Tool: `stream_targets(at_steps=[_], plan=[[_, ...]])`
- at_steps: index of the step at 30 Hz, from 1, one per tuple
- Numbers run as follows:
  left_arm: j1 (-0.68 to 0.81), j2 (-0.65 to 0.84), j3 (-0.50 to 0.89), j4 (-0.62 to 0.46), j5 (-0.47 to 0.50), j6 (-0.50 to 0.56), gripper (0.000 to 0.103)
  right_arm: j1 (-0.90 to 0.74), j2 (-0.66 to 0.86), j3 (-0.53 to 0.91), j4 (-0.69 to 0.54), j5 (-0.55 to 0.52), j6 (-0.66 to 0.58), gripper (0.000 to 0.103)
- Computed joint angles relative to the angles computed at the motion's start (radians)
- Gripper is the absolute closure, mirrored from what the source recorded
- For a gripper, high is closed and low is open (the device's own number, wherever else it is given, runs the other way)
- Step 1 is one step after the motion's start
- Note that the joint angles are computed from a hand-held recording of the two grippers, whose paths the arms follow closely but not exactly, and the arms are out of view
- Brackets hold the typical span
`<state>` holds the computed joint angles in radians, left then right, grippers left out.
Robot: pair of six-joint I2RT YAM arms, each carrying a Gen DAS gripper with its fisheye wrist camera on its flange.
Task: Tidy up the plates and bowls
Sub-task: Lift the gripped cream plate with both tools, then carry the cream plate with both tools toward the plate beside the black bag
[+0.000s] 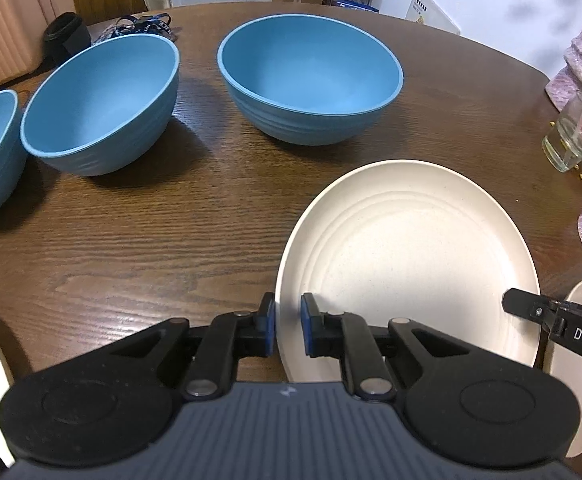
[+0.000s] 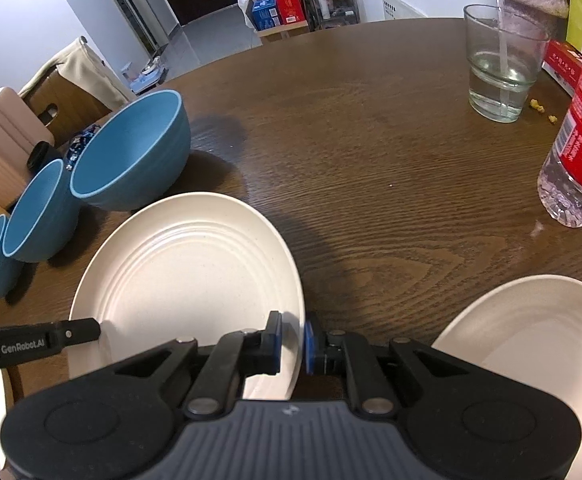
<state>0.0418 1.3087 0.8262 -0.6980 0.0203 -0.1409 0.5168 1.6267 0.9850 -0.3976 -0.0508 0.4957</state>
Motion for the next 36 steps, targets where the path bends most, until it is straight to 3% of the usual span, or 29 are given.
stream_targets(at_steps=[8,24,29,36], plan=[[0.017,-0.145,-0.05,-0.064,-0.005,-0.006,0.089,0.049,-0.093,-0.049,-0.018,0.026,0.013,0.092],[0.096,-0.482,-0.108,-0.299,-0.006,0.025,0.089,0.216,-0.283,-0.147,-0.068,0.095,0.099,0.092],[0.217,-0.548,-0.115,-0.355,0.056,0.131,0.089,0.287,-0.314,-0.158,-0.078,0.136,0.144,0.092],[0.518,-0.594,-0.113,-0.455,0.199,0.436,0.089,0.423,-0.322,-0.15,-0.11,0.228,0.274,0.092]])
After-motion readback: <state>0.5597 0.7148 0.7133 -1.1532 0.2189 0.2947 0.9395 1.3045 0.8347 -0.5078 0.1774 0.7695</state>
